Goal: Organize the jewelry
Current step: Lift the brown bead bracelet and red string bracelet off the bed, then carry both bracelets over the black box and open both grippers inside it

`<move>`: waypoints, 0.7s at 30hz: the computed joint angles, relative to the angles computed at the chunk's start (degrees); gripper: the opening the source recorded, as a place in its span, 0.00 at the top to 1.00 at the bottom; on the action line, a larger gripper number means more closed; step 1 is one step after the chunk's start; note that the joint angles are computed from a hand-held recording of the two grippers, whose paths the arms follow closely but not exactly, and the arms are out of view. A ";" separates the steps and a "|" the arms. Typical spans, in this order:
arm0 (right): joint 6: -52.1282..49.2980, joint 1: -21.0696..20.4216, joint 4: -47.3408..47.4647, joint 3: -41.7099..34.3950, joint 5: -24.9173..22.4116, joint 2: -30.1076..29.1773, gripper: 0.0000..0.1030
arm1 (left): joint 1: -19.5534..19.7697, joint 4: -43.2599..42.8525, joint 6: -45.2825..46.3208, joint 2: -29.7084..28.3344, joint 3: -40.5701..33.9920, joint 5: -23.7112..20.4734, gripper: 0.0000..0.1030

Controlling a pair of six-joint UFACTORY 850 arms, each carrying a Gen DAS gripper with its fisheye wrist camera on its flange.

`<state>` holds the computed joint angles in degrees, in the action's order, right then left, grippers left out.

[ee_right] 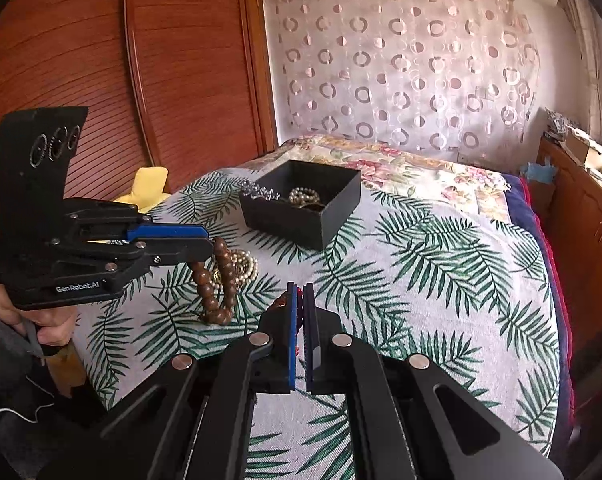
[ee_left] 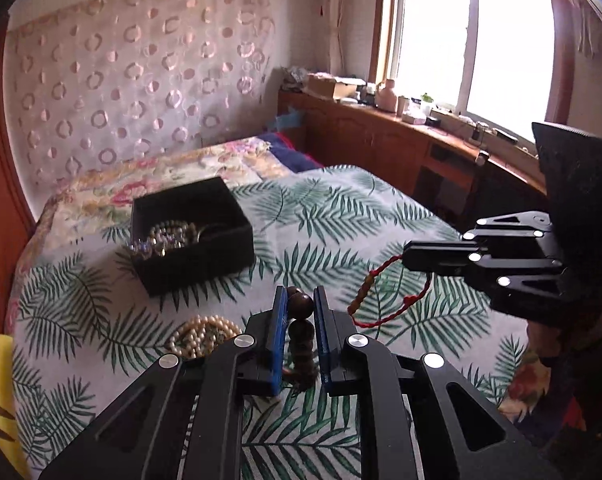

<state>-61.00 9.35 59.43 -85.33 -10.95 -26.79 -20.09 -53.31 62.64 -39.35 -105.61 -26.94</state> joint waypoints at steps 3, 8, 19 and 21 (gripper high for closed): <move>1.52 0.04 -2.04 -1.10 0.05 -0.36 0.97 | 0.00 -0.56 0.12 -0.14 -0.88 0.27 0.88; 5.74 0.06 -6.95 -4.28 -0.25 -1.72 0.97 | 0.21 -1.50 0.57 -0.58 -2.54 0.84 0.88; 23.76 0.84 -26.66 -16.91 -1.42 -8.38 0.97 | 0.82 6.78 -9.06 -6.20 -14.95 0.27 0.88; 25.38 0.84 -28.14 -19.35 -2.16 -9.77 0.97 | 0.99 8.98 -11.39 -7.51 -17.49 -0.13 0.88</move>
